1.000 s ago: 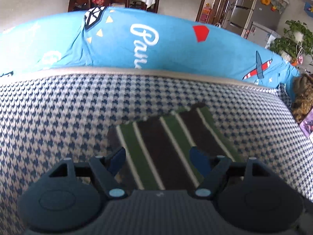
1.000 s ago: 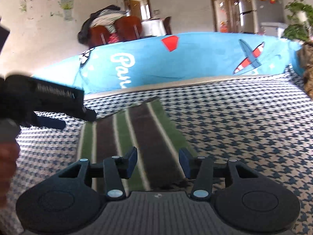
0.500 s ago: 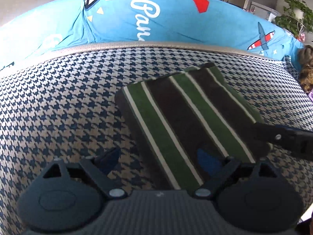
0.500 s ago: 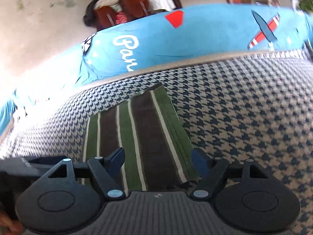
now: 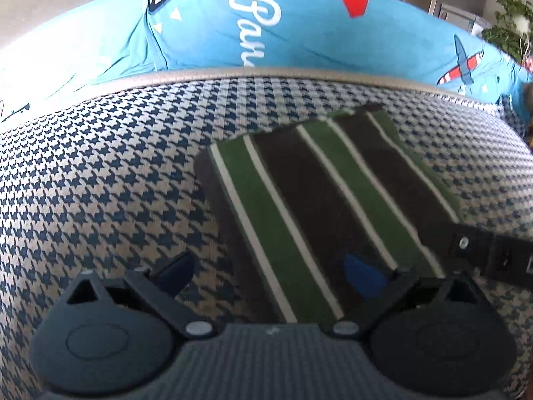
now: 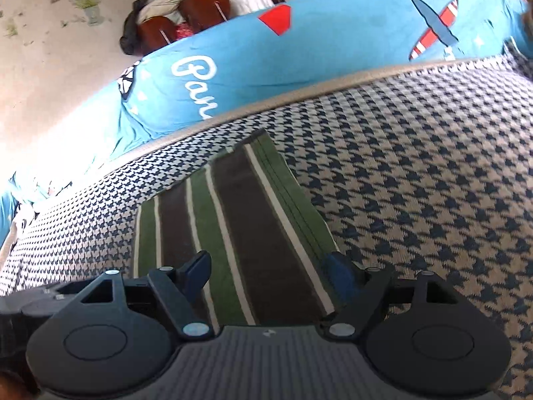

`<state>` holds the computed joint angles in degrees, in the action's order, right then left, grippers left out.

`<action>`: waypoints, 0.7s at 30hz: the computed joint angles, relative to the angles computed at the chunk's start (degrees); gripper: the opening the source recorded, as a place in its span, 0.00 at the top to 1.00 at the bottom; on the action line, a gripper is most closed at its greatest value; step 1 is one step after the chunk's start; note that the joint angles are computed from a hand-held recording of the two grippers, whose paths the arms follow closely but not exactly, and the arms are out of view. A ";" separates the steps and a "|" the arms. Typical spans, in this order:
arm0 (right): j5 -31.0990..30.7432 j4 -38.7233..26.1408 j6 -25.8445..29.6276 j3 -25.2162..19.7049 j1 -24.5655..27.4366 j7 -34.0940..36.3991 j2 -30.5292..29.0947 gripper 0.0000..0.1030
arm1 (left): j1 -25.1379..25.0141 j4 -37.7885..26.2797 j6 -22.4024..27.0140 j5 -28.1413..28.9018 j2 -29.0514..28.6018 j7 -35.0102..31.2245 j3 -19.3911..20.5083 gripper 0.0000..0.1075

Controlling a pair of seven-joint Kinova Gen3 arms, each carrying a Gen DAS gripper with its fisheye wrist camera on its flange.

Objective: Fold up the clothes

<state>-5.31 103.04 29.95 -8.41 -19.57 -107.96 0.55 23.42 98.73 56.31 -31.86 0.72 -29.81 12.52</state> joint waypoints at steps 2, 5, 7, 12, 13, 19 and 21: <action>3.11 -0.94 1.63 0.30 -0.94 -3.45 0.74 0.22 | 0.15 -0.31 0.52 -0.22 0.72 0.19 0.04 0.04; 1.91 -2.51 4.85 0.34 -0.13 -4.26 2.46 0.21 | 0.09 -0.95 0.66 0.92 1.47 -0.33 -0.47 0.04; -0.42 -1.63 3.60 0.64 0.63 -3.45 2.20 0.20 | -0.15 -1.02 0.16 2.09 1.64 -0.73 -0.97 0.04; -0.76 -1.19 3.11 0.62 0.84 -2.11 2.17 0.19 | 0.44 -1.00 0.09 1.02 2.03 -0.16 -1.07 0.04; -0.19 -1.21 3.11 0.56 0.67 -2.22 2.21 0.18 | 0.62 -0.98 0.14 0.68 2.11 0.02 -1.05 0.04; 2.51 -1.03 2.76 0.31 -0.26 -3.41 2.32 0.14 | 0.98 -1.29 -0.47 0.16 2.88 0.04 -1.47 0.04; 2.10 -0.96 2.55 0.30 -0.19 -2.86 2.36 0.12 | 1.12 -1.26 -0.50 0.16 2.83 -0.01 -1.61 0.04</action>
<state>-3.21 102.09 32.50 -8.12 -19.76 -110.82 2.91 24.54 97.47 55.81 -31.70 3.55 -29.82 10.91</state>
